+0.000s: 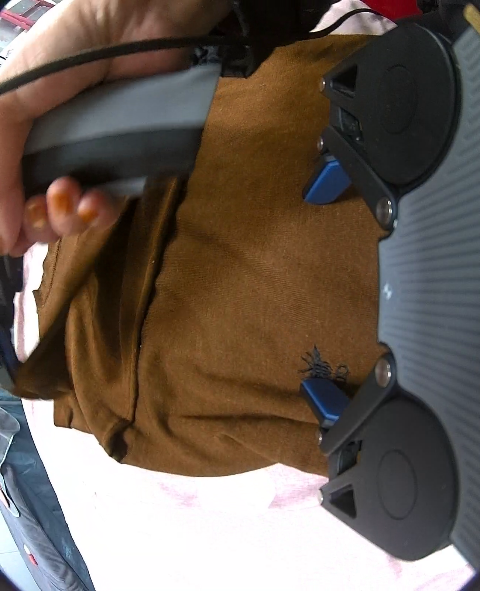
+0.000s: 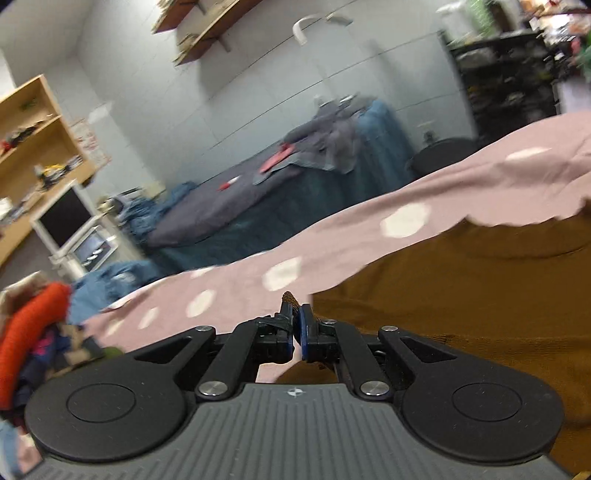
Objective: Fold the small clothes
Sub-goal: 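Fold the sweater side over the body with the right gripper and release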
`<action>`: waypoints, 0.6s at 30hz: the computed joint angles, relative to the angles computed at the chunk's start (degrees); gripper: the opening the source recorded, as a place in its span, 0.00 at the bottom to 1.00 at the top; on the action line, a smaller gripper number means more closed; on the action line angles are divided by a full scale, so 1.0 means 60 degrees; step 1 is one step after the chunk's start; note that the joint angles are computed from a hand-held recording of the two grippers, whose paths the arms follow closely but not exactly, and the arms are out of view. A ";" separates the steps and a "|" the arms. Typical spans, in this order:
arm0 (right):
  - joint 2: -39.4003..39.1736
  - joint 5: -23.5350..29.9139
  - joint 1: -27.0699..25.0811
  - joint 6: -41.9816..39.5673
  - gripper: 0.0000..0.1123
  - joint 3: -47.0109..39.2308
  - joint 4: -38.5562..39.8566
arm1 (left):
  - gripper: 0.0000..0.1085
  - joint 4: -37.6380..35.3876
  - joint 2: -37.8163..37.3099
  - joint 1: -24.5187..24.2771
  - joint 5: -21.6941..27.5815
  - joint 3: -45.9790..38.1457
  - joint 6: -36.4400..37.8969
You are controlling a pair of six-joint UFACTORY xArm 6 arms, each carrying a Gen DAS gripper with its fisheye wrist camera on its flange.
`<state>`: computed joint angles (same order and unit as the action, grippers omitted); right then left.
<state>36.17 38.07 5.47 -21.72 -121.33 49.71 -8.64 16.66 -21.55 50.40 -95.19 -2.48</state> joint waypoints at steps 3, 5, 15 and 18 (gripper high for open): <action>-0.0395 0.0103 -0.0058 -0.0804 0.24 0.0443 0.0196 | 0.95 -0.0057 0.0087 0.0036 -0.0017 -0.0046 -0.0077; -0.0526 -0.0106 -0.0049 -0.1733 0.23 0.0570 0.0960 | 0.95 0.0170 0.0225 -0.0015 0.0065 -0.0241 -0.0290; -0.1459 -0.0227 -0.0225 -0.1352 0.64 0.1727 -0.0853 | 0.95 -0.0477 -0.0273 0.0297 -0.0999 0.0283 -0.0260; -0.2629 -0.0612 -0.0705 -0.1232 0.63 0.3435 -0.1350 | 0.95 -0.0229 0.0002 0.0530 -0.1814 -0.0127 -0.0808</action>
<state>20.40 34.40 1.24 -29.11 -100.71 41.61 -10.02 16.67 -18.37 39.52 -95.95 -7.33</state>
